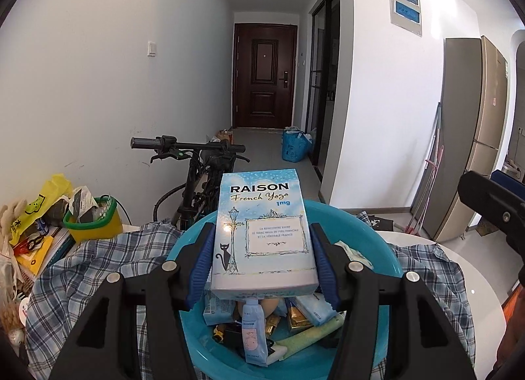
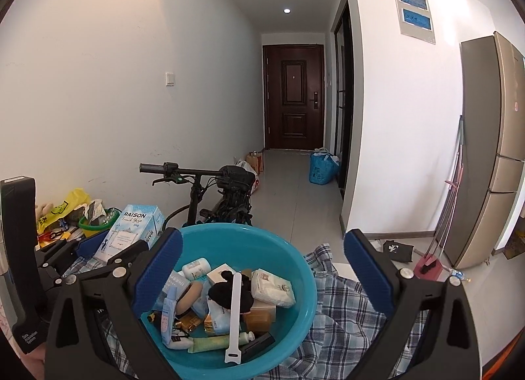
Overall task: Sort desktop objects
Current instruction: 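Carry the RAISON box over the basin and lower it inside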
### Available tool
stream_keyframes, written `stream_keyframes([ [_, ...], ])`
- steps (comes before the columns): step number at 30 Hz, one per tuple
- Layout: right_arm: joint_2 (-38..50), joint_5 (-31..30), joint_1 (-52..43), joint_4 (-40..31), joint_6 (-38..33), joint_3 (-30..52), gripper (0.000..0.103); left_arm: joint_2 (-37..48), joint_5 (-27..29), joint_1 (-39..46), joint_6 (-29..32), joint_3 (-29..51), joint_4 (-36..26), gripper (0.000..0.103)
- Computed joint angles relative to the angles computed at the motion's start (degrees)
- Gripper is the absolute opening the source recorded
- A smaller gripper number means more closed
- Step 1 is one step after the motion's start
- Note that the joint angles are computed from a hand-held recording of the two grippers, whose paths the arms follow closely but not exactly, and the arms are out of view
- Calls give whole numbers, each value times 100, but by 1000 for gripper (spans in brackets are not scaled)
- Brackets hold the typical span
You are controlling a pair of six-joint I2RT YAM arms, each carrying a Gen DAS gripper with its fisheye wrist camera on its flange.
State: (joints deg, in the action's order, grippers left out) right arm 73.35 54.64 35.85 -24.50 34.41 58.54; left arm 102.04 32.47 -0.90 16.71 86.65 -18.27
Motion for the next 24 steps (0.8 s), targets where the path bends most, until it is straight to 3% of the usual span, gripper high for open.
stream_keyframes([
  [8, 477, -807, -867, 482, -449, 79, 98, 733, -384, -272, 85, 816, -160, 59],
  [20, 772, -1077, -1236, 882, -798, 213, 98, 1526, -469, -375, 78, 1869, -478, 59],
  [24, 857, -1283, -1269, 814, -829, 292, 98, 1755, -575, -461, 320, 2177, -885, 59],
])
